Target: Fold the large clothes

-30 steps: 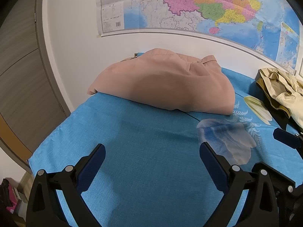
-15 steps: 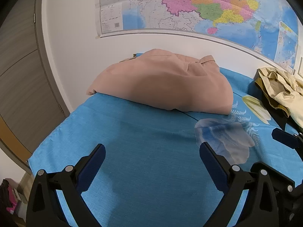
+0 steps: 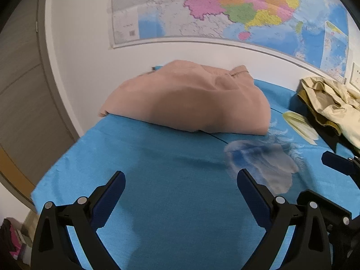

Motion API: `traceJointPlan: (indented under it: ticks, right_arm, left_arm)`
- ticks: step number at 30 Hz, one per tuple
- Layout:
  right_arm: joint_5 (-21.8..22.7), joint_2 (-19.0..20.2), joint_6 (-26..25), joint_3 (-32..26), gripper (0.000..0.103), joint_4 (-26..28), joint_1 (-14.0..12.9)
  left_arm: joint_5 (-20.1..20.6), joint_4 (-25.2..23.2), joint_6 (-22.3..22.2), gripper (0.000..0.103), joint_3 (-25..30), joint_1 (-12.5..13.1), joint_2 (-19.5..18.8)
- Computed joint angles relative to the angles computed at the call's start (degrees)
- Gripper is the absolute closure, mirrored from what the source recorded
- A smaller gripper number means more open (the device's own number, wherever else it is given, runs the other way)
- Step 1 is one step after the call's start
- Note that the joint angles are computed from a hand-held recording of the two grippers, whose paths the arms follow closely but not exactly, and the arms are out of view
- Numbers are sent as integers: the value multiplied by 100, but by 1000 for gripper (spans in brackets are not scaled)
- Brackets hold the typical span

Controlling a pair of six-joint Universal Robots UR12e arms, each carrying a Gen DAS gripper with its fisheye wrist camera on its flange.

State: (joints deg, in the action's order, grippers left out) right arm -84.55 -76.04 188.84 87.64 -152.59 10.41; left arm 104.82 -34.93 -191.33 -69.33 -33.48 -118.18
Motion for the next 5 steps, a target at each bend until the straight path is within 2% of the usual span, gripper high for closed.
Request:
traceJointPlan:
  ticks: [5]
  right_arm:
    - [-132, -147, 188, 181, 6, -53, -54]
  left_arm:
    - [-381, -75, 45, 7, 110, -23, -62]
